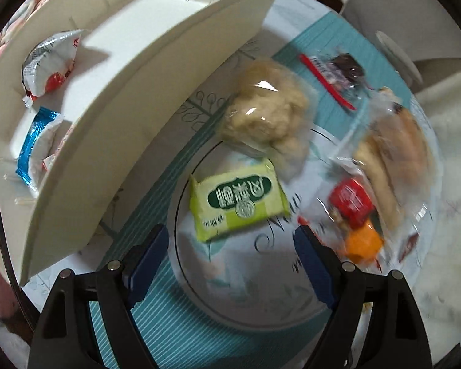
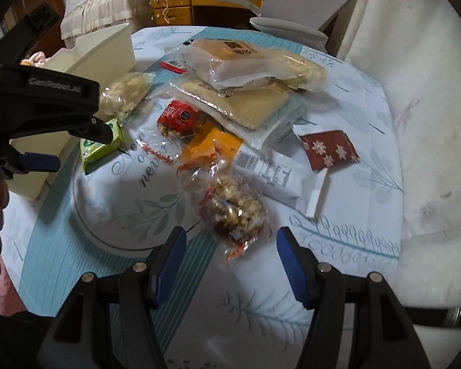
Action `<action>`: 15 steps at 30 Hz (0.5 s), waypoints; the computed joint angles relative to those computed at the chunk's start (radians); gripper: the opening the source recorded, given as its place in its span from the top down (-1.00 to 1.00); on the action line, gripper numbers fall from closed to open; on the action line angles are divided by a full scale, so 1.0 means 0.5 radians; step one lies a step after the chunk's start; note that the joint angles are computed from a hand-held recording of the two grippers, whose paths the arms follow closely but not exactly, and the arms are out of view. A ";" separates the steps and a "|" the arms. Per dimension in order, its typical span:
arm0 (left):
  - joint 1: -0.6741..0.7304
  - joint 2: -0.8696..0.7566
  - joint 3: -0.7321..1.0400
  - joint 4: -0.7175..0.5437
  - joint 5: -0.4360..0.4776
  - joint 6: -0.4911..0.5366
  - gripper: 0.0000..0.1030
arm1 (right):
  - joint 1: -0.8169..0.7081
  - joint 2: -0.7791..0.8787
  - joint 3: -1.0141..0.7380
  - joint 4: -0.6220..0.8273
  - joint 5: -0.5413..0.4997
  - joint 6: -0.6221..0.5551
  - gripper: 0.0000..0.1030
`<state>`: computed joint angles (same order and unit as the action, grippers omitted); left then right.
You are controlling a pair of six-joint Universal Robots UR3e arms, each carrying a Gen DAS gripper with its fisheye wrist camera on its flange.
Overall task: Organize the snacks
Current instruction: 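Grasp the green square packet with the left gripper while the right gripper grasps the clear nut bag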
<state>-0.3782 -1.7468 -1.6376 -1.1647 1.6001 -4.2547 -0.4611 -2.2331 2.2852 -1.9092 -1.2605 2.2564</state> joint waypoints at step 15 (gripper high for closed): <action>0.005 -0.312 0.213 -0.038 0.130 0.007 -0.69 | 0.358 0.600 -0.080 -0.559 -0.151 0.130 -0.19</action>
